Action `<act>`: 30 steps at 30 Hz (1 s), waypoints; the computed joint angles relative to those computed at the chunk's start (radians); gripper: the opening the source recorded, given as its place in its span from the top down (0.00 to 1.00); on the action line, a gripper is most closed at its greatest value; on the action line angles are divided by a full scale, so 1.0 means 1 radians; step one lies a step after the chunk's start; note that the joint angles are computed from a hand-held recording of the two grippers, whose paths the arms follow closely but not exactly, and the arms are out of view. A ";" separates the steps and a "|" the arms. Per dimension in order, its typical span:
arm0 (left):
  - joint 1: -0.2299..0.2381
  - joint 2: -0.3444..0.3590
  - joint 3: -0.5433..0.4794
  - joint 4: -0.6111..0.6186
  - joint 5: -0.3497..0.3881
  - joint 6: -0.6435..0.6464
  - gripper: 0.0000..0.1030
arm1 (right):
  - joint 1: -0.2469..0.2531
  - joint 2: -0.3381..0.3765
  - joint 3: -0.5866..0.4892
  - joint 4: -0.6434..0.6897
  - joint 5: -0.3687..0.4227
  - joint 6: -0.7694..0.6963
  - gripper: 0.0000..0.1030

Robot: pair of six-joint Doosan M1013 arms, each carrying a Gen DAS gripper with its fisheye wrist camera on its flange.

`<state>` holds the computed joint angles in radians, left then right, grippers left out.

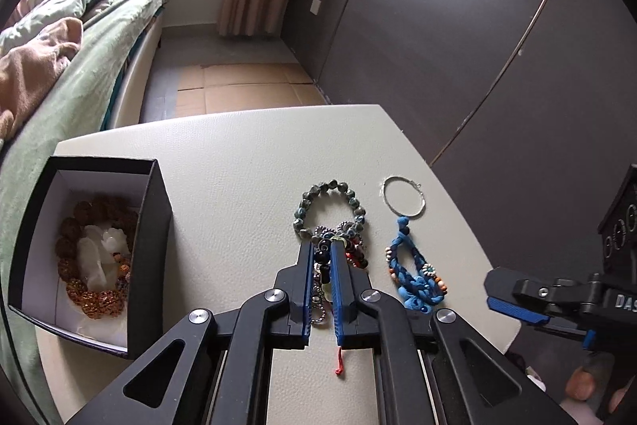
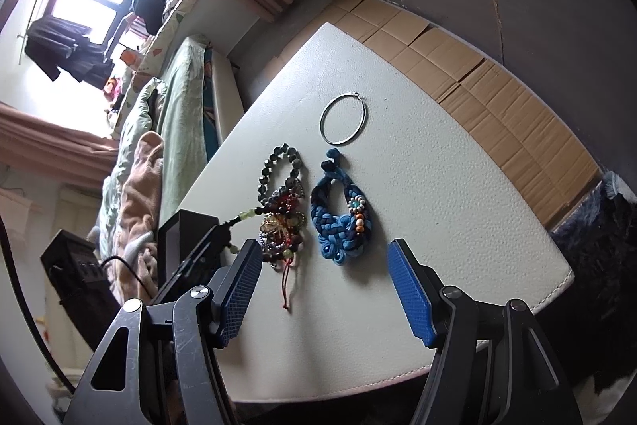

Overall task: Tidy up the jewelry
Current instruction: 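Grasp the blue knotted necklace with the right gripper while the left gripper lifts the bracelet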

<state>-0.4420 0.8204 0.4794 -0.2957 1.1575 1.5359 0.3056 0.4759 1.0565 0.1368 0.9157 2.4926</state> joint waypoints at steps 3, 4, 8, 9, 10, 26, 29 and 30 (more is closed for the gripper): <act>0.012 -0.008 0.006 -0.051 -0.007 0.002 0.92 | -0.002 0.006 -0.004 0.002 0.008 0.007 0.42; 0.014 -0.011 0.008 -0.060 -0.010 0.004 0.92 | -0.003 0.010 -0.007 0.006 0.013 0.005 0.43; 0.024 -0.020 0.017 -0.101 -0.018 0.007 0.92 | -0.004 0.028 -0.029 0.005 0.042 0.007 0.47; 0.027 -0.022 0.018 -0.109 -0.019 0.005 0.92 | -0.002 0.034 -0.037 -0.002 0.053 0.010 0.47; 0.030 -0.026 0.024 -0.113 -0.022 0.006 0.92 | -0.002 0.040 -0.046 -0.007 0.064 0.010 0.47; 0.062 -0.094 0.123 -0.147 -0.104 0.032 0.92 | 0.058 0.194 -0.307 -0.262 0.416 -0.052 0.61; 0.071 -0.114 0.153 -0.152 -0.122 0.034 0.92 | 0.065 0.188 -0.301 -0.261 0.413 -0.065 0.74; 0.075 -0.122 0.165 -0.153 -0.131 0.033 0.92 | 0.062 0.177 -0.283 -0.238 0.386 -0.065 0.81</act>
<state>-0.3675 0.6981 0.6445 -0.4486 1.0268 1.5691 0.3674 0.6528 0.7735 -0.1009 1.3021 2.4274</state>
